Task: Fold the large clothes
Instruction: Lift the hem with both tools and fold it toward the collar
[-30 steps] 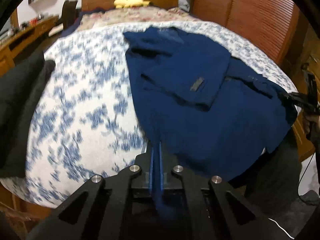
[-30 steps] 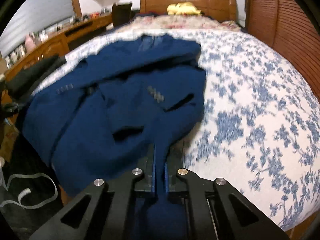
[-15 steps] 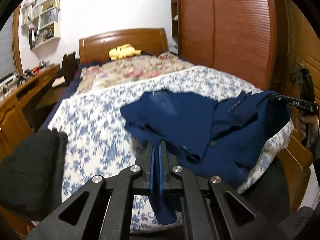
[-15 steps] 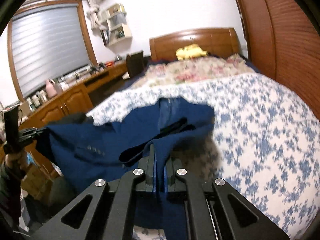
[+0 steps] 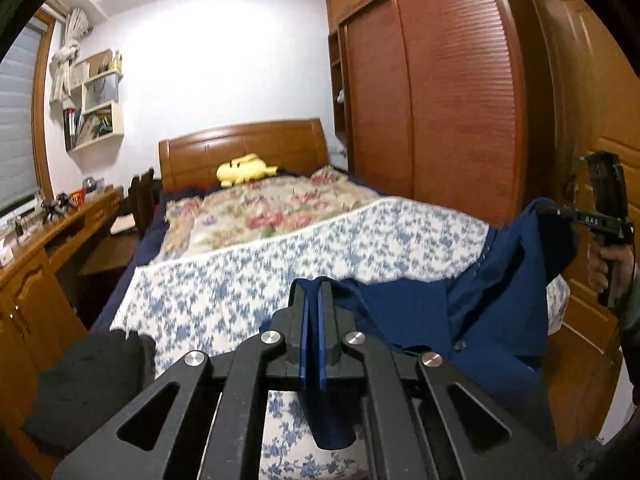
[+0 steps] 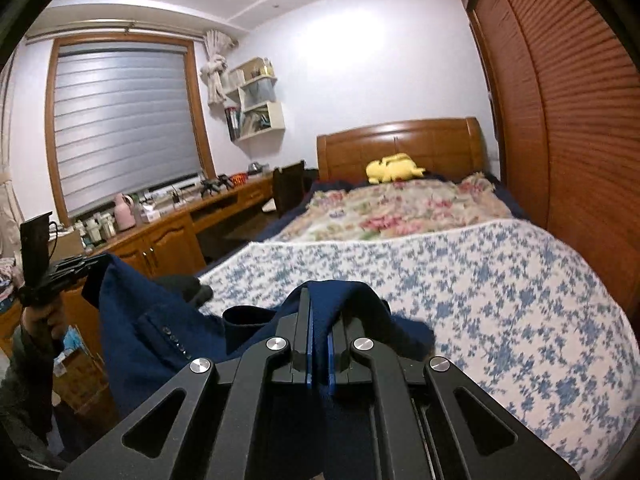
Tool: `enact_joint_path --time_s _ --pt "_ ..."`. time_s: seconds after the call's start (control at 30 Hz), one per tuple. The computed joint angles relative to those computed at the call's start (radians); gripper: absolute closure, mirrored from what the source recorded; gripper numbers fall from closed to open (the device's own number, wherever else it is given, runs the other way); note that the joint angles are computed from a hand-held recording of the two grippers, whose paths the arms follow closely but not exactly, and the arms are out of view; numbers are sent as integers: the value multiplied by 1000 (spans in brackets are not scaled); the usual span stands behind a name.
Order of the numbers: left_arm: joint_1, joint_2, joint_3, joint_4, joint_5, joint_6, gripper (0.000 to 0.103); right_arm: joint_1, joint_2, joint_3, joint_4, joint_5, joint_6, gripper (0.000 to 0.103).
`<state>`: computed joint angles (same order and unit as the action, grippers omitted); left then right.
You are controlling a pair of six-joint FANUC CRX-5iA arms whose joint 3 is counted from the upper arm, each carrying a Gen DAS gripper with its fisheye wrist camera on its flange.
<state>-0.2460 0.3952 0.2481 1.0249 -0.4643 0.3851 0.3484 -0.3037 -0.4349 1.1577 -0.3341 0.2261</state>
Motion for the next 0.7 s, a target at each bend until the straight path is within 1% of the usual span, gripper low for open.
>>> enact_joint_path --time_s 0.07,0.1,0.17,0.2,0.27,0.33,0.43,0.5,0.53,0.57,0.6,0.7 --pt "-10 -17 -6 39 8 -38 99 4 -28 -20 54 -3 -37 99" --pt "-13 -22 -8 59 12 -55 99 -7 -35 -34 96 17 -72 99" --pt "-16 -19 2 82 18 -73 99 -11 -69 -60 161 19 -123 99" --pt "-17 -14 11 82 22 -71 99 -30 -72 -73 206 37 -161 99" --pt "-13 19 54 40 16 -27 99 -34 -68 -78 215 13 -166 99" --pt "-5 61 112 -24 -6 46 99 -23 -18 -50 167 -39 -124 99" --pt "5 158 247 -177 -42 219 99 -17 84 27 42 -93 -22 99" --pt "12 241 365 -288 -93 357 99 -32 169 86 -36 -102 37 99" --pt "15 286 434 -338 -123 418 99 -40 213 115 -63 -107 59 98" --pt "16 352 536 -407 -165 500 99 -45 253 145 -90 -114 82 98" --pt "16 393 603 -449 -192 545 99 -49 295 179 -115 -126 108 98" --pt "10 550 862 -580 -303 689 99 -67 418 260 -121 -154 120 98"
